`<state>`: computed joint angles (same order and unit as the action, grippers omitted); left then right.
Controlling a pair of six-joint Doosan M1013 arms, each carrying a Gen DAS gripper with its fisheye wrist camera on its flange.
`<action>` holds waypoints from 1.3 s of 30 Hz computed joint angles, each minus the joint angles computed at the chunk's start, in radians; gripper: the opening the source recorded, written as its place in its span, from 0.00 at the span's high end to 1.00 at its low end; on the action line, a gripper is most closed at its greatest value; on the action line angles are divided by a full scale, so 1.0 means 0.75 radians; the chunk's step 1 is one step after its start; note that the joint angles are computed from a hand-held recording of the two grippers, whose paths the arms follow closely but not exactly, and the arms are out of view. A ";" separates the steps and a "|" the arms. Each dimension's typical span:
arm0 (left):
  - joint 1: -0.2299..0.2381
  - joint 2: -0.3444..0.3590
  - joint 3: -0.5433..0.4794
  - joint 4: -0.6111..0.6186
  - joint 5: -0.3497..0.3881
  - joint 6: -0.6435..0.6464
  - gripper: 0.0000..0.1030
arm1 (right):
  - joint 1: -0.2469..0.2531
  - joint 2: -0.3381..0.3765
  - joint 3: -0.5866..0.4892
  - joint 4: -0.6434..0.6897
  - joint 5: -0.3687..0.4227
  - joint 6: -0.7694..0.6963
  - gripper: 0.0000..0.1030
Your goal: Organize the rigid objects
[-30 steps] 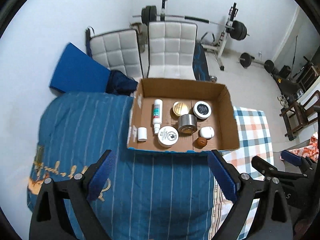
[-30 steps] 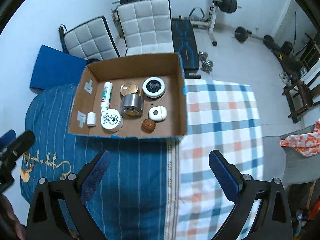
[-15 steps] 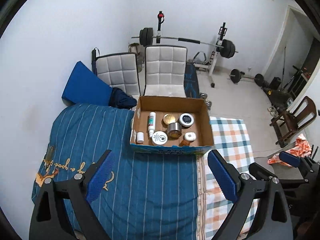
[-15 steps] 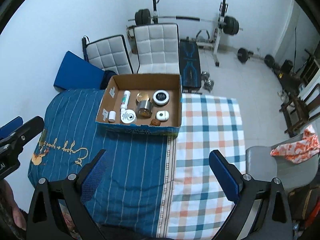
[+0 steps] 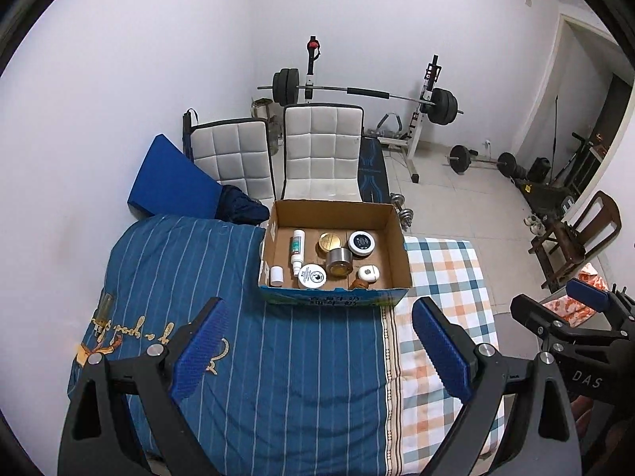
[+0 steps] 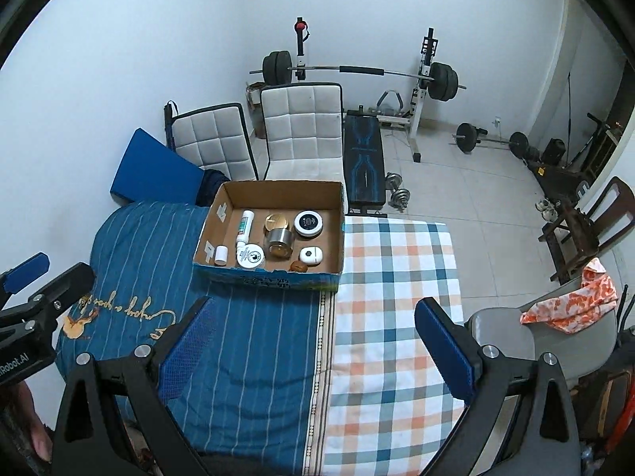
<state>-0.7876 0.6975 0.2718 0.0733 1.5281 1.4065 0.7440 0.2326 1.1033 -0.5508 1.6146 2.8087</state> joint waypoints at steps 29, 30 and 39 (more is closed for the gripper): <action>-0.011 -0.040 0.081 0.035 -0.037 -0.022 0.08 | 0.030 0.004 -0.008 -0.043 0.044 0.077 0.02; -0.011 -0.045 0.092 0.036 -0.044 -0.023 0.08 | 0.031 0.005 -0.008 -0.047 0.046 0.085 0.02; -0.009 -0.064 0.136 0.035 -0.073 -0.034 0.08 | 0.033 0.005 -0.003 -0.060 0.045 0.116 0.02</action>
